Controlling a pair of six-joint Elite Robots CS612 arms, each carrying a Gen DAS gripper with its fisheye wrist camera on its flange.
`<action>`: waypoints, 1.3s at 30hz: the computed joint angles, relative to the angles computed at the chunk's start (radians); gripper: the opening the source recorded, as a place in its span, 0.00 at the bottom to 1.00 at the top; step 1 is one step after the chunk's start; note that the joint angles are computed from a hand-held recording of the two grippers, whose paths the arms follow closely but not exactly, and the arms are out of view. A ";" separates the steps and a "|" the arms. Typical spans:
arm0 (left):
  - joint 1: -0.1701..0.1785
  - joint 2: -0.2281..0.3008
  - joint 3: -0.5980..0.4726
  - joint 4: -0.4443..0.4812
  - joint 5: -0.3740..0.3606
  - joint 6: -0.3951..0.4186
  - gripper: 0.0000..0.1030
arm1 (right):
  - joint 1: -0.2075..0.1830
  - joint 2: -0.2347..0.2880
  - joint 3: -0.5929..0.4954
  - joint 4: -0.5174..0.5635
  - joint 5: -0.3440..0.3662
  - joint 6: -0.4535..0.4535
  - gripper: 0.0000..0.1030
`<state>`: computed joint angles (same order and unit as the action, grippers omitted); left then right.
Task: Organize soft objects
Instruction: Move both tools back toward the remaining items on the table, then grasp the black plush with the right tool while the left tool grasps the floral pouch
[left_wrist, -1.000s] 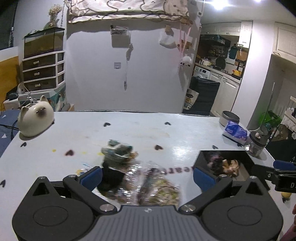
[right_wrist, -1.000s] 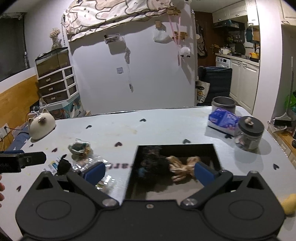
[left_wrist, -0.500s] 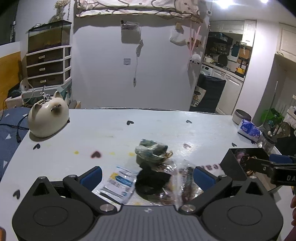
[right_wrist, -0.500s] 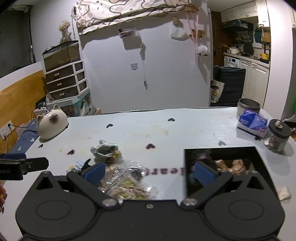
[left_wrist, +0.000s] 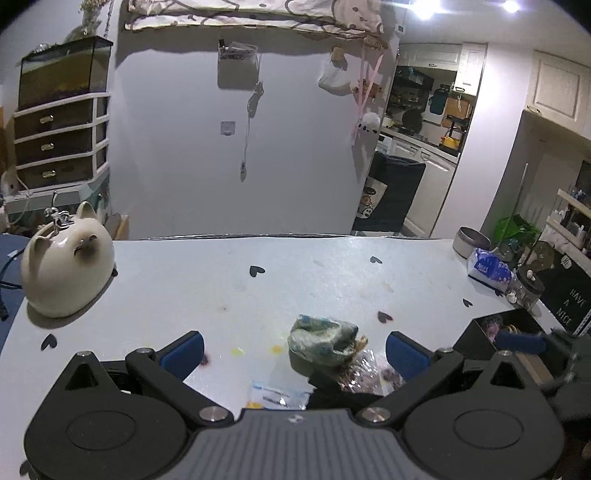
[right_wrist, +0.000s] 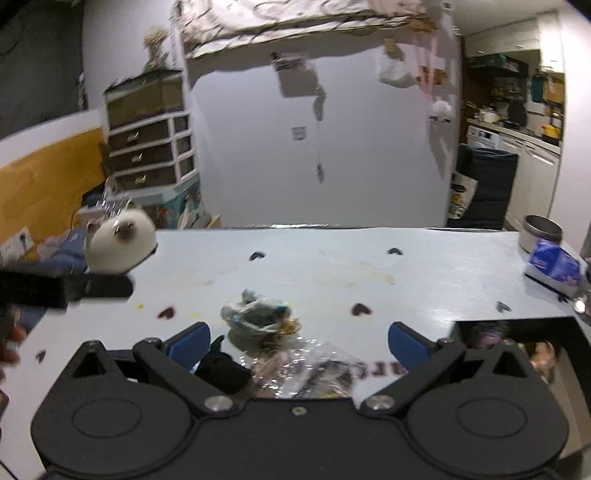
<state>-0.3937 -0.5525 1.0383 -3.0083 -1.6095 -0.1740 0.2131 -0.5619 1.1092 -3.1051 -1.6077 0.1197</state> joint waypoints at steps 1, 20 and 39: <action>0.006 0.007 -0.016 0.009 -0.010 0.001 1.00 | 0.004 0.008 -0.016 0.021 0.004 -0.018 1.00; 0.073 0.145 -0.270 0.242 -0.177 0.007 0.91 | 0.038 0.192 -0.384 0.514 0.110 -0.508 0.73; 0.047 0.413 -0.780 0.600 -0.343 0.131 0.86 | 0.014 0.143 -0.314 0.555 0.172 -0.352 0.25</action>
